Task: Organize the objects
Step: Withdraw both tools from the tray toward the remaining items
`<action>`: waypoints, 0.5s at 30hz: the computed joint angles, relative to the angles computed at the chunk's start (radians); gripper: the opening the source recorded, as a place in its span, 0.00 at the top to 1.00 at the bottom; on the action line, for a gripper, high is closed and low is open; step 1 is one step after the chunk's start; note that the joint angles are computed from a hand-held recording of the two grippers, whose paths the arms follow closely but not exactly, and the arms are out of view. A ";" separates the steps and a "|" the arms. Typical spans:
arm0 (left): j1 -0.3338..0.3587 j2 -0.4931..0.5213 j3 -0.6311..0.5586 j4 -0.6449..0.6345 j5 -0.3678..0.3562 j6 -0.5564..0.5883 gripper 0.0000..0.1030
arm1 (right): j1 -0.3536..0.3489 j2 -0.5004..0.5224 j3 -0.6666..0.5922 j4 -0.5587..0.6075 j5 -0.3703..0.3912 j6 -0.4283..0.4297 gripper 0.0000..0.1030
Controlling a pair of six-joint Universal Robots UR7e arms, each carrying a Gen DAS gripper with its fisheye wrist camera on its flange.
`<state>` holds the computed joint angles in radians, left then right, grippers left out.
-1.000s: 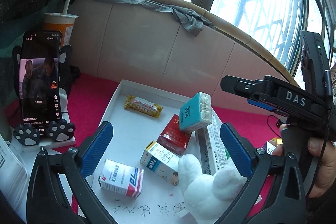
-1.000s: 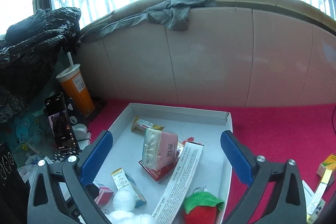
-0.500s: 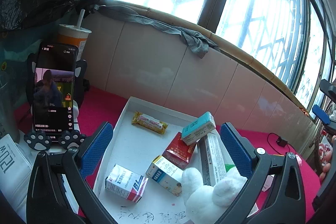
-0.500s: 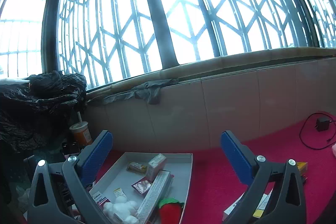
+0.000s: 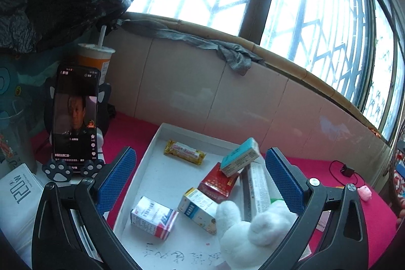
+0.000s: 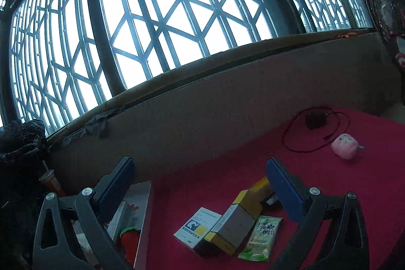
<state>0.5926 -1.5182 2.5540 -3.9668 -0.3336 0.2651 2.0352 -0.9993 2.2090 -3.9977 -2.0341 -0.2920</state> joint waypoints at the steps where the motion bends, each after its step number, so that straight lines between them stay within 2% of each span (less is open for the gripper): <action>1: -0.031 0.008 0.007 -0.018 0.008 0.015 0.00 | -0.004 -0.006 0.004 -0.006 -0.014 0.005 0.00; 3: -0.083 0.008 0.024 0.016 0.004 -0.004 0.00 | -0.015 -0.016 0.007 -0.005 -0.030 0.025 0.00; 5: -0.104 -0.015 0.037 0.153 -0.022 -0.103 0.00 | -0.024 -0.024 0.013 -0.005 -0.032 0.040 0.00; 9: -0.099 -0.032 0.040 0.363 -0.098 -0.272 0.00 | -0.025 -0.019 0.016 -0.018 -0.032 0.035 0.00; 15: -0.098 -0.007 0.034 0.501 -0.132 -0.386 0.00 | -0.041 -0.025 0.030 -0.039 -0.018 0.013 0.00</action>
